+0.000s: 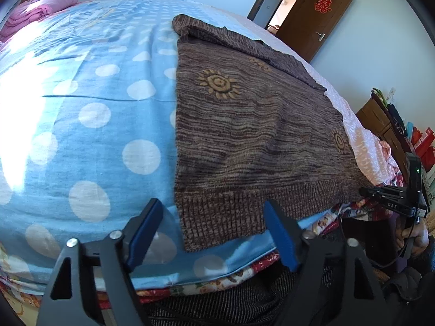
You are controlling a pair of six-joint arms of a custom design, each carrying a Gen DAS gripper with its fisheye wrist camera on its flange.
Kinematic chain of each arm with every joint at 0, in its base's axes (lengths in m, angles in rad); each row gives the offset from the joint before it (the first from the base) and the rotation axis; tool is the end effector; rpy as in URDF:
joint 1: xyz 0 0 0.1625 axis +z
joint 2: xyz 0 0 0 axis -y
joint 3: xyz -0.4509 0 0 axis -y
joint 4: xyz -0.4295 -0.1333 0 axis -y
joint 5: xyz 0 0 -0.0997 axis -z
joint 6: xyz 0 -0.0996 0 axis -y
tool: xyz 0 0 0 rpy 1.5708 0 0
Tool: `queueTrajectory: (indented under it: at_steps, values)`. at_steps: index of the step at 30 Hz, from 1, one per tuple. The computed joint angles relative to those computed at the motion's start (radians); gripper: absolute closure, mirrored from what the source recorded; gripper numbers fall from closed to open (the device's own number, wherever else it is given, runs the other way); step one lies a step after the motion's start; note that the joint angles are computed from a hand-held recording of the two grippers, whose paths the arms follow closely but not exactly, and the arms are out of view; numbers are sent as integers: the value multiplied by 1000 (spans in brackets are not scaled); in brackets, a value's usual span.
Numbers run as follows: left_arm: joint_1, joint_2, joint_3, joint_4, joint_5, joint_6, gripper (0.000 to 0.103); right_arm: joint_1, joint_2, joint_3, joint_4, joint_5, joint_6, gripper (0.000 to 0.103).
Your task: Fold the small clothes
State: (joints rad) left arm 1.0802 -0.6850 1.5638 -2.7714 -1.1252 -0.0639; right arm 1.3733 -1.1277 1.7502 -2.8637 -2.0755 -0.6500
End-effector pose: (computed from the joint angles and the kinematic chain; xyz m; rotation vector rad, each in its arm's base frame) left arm -0.1962 -0.7413 0.0633 0.4816 2.6990 -0.5976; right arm -0.0489 -0.6781 0.3131 0.3247 -2.3607 0.5020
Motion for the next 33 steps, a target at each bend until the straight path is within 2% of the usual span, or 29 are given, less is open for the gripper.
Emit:
queueTrajectory:
  at_steps: [1, 2, 3, 4, 9, 14, 16, 19, 22, 25, 29, 31, 33]
  values:
    - [1, 0, -3, 11, -13, -1, 49, -5, -8, -1, 16, 19, 16, 97]
    - [4, 1, -11, 36, -31, -6, 74, -9, -17, -2, 32, 37, 30, 97]
    - [10, 2, -24, 77, -57, -17, 89, -10, -24, -3, 49, 50, 45, 97]
    - [15, 5, -36, 114, -74, -32, 94, -13, -36, -1, 65, 76, 62, 97]
    - [0, 4, -37, 73, -42, -10, 94, -18, -86, -12, 129, 229, 128, 98]
    - [12, 24, -130, 57, -118, -13, 94, -18, -76, -104, 189, 389, 206, 98]
    - [16, 48, -196, 76, -130, -5, 94, -10, -45, -166, 207, 417, 226, 98]
    - [21, 103, -320, 121, -128, 10, 94, 9, 17, -272, 217, 415, 243, 98]
    - [20, 174, -456, 164, -66, 52, 94, 12, 98, -398, 240, 417, 298, 98]
    - [27, 236, -580, 216, -23, 75, 94, 9, 180, -525, 272, 393, 342, 98]
    - [34, 297, -712, 298, 39, 80, 94, 4, 294, -686, 308, 315, 374, 98]
    - [41, 291, -718, 316, 12, 102, 94, -4, 328, -728, 325, 302, 392, 98]
    - [44, 268, -690, 320, -28, 156, 89, -17, 353, -761, 354, 323, 414, 98]
